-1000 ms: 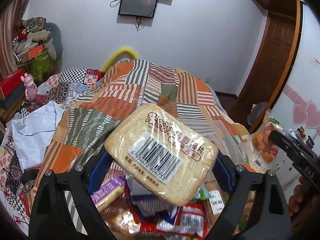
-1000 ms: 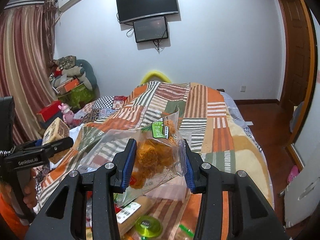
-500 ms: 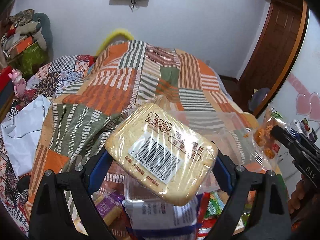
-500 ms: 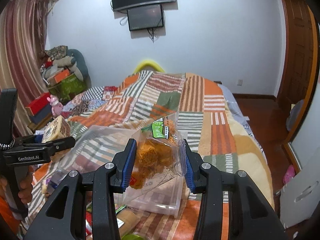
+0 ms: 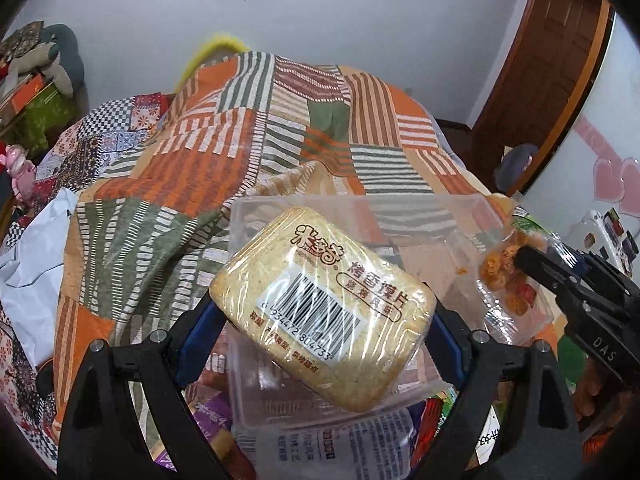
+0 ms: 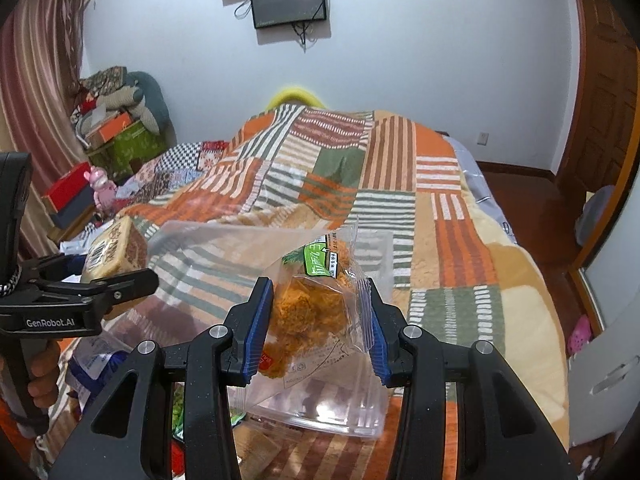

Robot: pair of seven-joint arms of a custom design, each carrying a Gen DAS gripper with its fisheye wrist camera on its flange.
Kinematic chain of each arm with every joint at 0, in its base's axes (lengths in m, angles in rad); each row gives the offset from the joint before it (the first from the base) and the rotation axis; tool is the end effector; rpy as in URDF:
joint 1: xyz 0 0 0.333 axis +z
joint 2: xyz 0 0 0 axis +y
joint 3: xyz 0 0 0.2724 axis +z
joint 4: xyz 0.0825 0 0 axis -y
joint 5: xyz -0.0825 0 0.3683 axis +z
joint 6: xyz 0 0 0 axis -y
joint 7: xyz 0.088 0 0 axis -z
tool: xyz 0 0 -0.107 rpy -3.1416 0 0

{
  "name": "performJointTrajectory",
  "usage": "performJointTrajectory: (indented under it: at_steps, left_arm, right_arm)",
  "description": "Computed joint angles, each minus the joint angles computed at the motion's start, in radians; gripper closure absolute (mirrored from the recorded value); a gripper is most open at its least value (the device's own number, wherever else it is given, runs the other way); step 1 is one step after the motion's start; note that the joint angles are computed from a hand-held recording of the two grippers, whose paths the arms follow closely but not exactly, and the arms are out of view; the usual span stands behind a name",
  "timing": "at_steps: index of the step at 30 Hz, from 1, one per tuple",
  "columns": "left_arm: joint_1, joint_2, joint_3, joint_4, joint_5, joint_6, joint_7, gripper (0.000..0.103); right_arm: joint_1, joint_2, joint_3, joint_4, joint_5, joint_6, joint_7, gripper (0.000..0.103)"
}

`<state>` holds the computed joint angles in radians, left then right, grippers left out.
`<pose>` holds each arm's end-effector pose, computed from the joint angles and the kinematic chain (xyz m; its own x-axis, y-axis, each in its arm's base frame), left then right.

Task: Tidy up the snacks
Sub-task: 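Lower the bread loaf into the clear box with the left tool while the right drops its bag, then grasp the purple coconut roll with the left tool while the right grasps a barcoded cookie bag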

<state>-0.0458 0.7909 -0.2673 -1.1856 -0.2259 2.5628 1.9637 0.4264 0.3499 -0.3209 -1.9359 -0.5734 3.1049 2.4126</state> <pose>0.7359 -0.1666 0.3679 -0.4514 -0.8771 0.1644 -0.7432 0.2675 -0.6133 0.6210 0.1273 0.3678 -0.0690 -0.9944 -0.0799 -0.6565 0.1055 -0.7469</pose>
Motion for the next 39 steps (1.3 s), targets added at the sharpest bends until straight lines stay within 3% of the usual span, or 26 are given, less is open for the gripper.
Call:
performJointTrajectory:
  at_steps: [5, 9, 11, 13, 17, 22, 28, 35, 39]
  left_arm:
    - [-0.014, 0.023, 0.009, 0.038, 0.02, -0.044, -0.008, 0.012]
    - [-0.007, 0.011, 0.001, 0.021, 0.01, -0.049, 0.0, 0.012]
    - [-0.003, -0.001, -0.001, 0.005, 0.004, -0.043, 0.004, 0.012]
    - [-0.004, -0.016, 0.002, -0.016, 0.004, -0.034, 0.005, 0.012]
    - [0.02, -0.081, -0.023, -0.118, -0.027, 0.051, 0.048, 0.009]
    - [0.048, -0.152, -0.048, -0.199, -0.076, 0.102, 0.084, 0.009]
    - [0.097, -0.266, -0.084, -0.346, -0.172, 0.186, 0.165, 0.009]
    - [0.162, -0.429, -0.125, -0.551, -0.343, 0.294, 0.327, 0.008]
    - [0.175, -0.504, -0.114, -0.629, -0.459, 0.303, 0.413, 0.007]
  right_arm:
    - [-0.06, 0.002, 0.076, 0.013, 0.059, -0.035, -0.094, 0.06]
    - [-0.05, -0.004, 0.067, 0.01, 0.058, -0.039, -0.095, 0.059]
    - [-0.074, -0.011, 0.095, 0.003, 0.079, -0.036, -0.128, 0.051]
    - [-0.048, -0.016, 0.067, -0.001, 0.06, -0.028, -0.107, 0.045]
    - [0.021, -0.035, -0.014, -0.018, -0.033, -0.008, -0.018, 0.036]
    - [0.027, -0.063, -0.026, -0.041, -0.097, 0.009, 0.049, 0.036]
    - [0.078, -0.121, -0.086, -0.075, -0.308, 0.008, 0.251, 0.036]
    - [0.084, -0.196, -0.087, -0.117, -0.557, -0.021, 0.482, 0.031]
    - [0.071, -0.251, -0.062, -0.155, -0.7, -0.063, 0.619, 0.027]
